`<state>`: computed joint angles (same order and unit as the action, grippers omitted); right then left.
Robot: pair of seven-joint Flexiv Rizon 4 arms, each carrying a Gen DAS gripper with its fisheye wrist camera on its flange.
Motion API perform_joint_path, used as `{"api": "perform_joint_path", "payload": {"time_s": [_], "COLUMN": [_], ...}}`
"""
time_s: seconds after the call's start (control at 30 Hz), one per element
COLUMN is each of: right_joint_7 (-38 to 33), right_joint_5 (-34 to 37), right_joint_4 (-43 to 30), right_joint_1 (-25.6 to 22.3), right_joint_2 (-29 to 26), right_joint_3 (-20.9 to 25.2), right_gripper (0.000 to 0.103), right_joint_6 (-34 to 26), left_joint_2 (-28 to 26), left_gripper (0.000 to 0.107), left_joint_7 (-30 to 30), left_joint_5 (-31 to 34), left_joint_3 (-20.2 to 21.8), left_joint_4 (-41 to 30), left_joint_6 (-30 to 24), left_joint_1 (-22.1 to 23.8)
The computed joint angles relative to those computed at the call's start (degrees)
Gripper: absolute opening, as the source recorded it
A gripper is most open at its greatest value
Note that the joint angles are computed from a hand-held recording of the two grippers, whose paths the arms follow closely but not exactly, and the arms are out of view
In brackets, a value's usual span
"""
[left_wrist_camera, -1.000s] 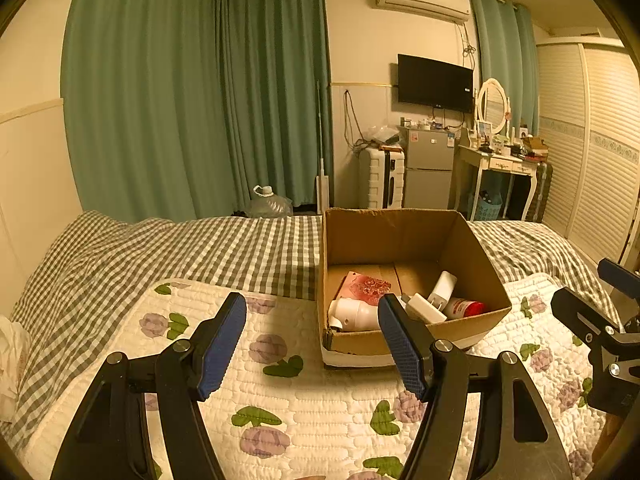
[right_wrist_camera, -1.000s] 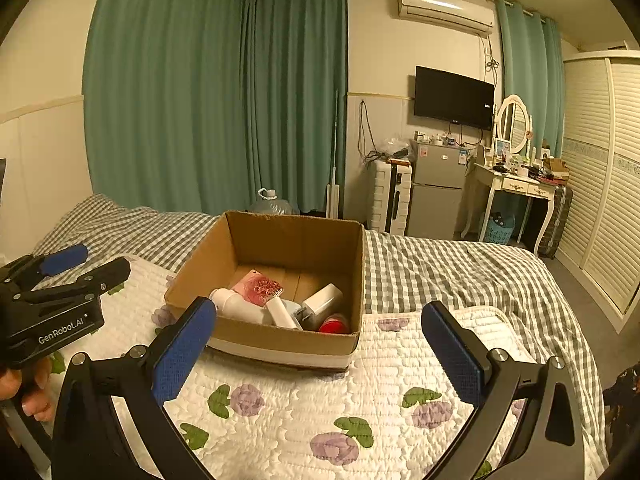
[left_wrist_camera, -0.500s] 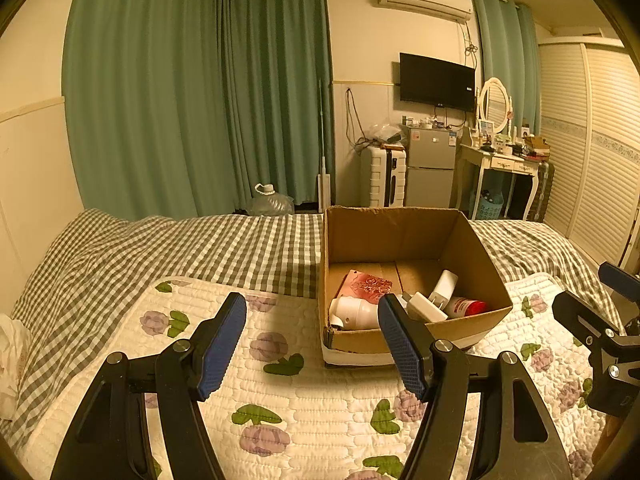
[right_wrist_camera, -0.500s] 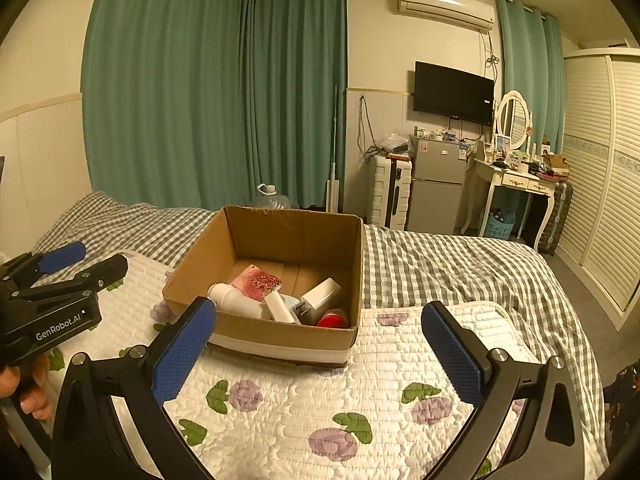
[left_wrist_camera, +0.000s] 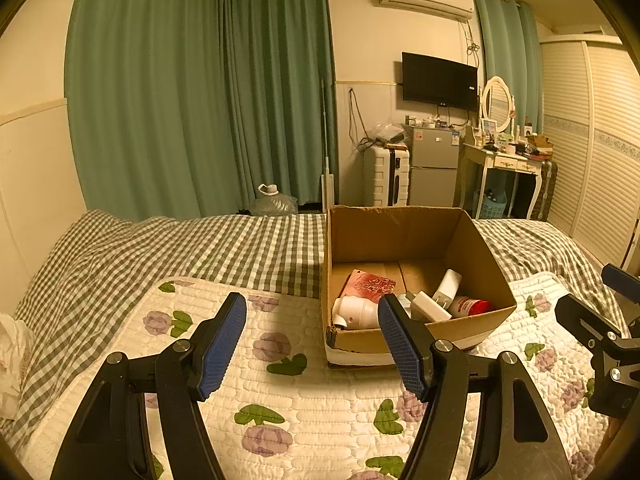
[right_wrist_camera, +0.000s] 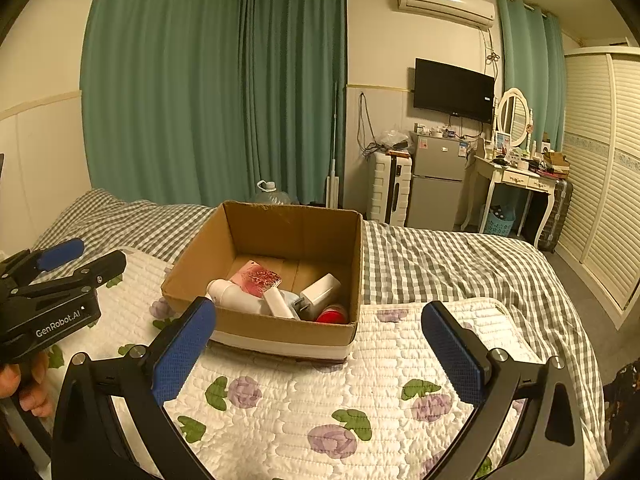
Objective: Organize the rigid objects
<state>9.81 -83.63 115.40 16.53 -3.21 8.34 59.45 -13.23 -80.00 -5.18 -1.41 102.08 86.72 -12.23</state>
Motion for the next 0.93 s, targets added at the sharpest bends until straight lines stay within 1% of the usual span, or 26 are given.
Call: {"api": "perform_joint_path", "payload": {"time_s": [0.43,0.77,0.93], "right_joint_7": [-0.3,-0.7,-0.6], "right_joint_5": [1.1,1.8,1.9], "right_joint_4": [0.5,0.4,0.6], "right_joint_1": [-0.1,0.0,-0.1], "right_joint_2": [0.6,0.7,0.7], "right_joint_3": [0.2,0.4,0.3], "right_gripper": [0.103,0.103,0.103], "right_joint_6": [-0.9,-1.4,-1.1], "left_joint_2": [0.1,0.6,0.6], "left_gripper": [0.071,0.071,0.071], "left_joint_7": [-0.7,1.3,1.9], "left_joint_5": [0.7,-1.0,-1.5], "left_joint_3": [0.3,-1.4,-1.5], "left_joint_4": [0.0,1.1,1.1], "left_joint_6": [-0.1,0.9,0.7], "left_joint_1": [-0.4,0.4,0.3]}}
